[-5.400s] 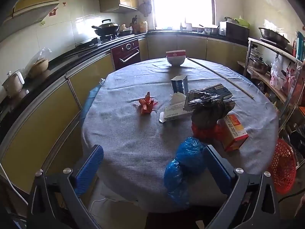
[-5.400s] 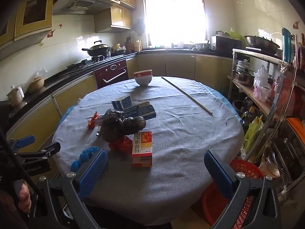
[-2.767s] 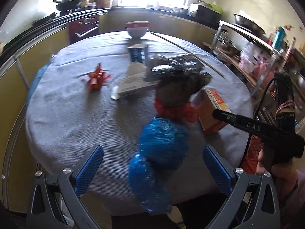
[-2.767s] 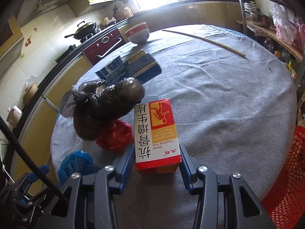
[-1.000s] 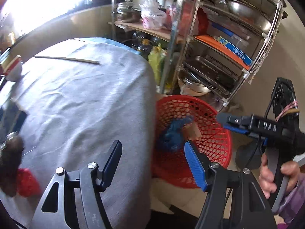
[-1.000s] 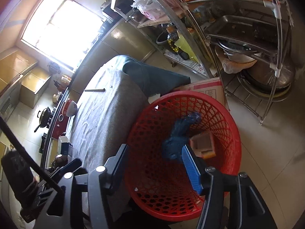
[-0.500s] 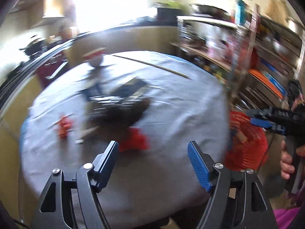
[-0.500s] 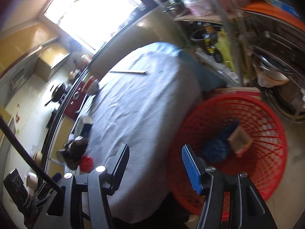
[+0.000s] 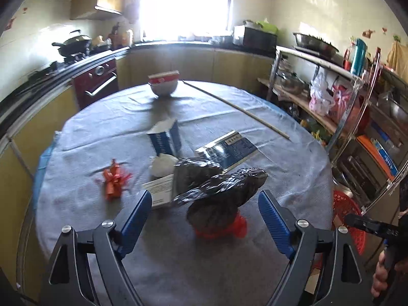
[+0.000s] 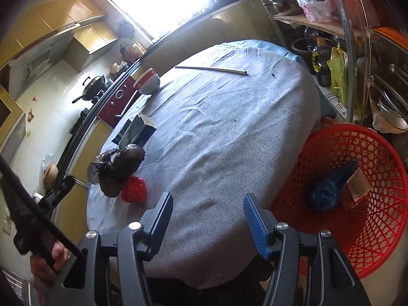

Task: Collect trash
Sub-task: 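Grasp the black plastic bag with the left tool while the right tool grasps the red bag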

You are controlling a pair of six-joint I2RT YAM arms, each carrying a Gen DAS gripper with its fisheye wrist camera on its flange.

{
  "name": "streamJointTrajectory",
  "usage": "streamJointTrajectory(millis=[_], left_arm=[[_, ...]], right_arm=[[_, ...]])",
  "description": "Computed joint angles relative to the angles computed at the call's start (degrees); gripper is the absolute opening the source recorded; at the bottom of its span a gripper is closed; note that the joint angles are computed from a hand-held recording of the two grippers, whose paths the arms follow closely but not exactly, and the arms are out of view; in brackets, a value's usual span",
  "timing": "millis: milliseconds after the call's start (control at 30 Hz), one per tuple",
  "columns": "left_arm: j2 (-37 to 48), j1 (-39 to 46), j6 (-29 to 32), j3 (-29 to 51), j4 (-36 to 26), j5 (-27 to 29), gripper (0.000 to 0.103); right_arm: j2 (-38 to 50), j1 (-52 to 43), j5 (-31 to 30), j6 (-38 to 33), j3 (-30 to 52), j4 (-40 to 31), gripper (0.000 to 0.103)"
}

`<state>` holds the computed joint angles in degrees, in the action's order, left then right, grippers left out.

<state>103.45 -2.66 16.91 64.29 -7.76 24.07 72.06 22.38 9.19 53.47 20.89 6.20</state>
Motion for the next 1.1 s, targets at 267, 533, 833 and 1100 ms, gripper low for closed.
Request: streamJointTrajectory(millis=[267, 533, 833, 1100], left_arm=[[6.65, -2.35, -0.49, 4.86, -0.60, 1.29, 0.036], [4.73, 1.17, -1.51, 2.99, 0.07, 4.09, 0.005], [-3.64, 10.36, 0.20, -2.13, 1.34, 8.20, 0.004], [3.91, 16.26, 3.95, 4.25, -9.91, 14.31, 0.025]], right_arm=[[0.14, -0.54, -0.23, -0.22, 0.11, -0.56, 0.061], [6.30, 1.23, -0.19, -3.05, 4.99, 1.58, 0.061], [20.35, 4.53, -2.64, -12.48, 19.66, 3.73, 0.061], [31.06, 6.43, -4.27, -16.46, 28.81, 3.78, 0.061]])
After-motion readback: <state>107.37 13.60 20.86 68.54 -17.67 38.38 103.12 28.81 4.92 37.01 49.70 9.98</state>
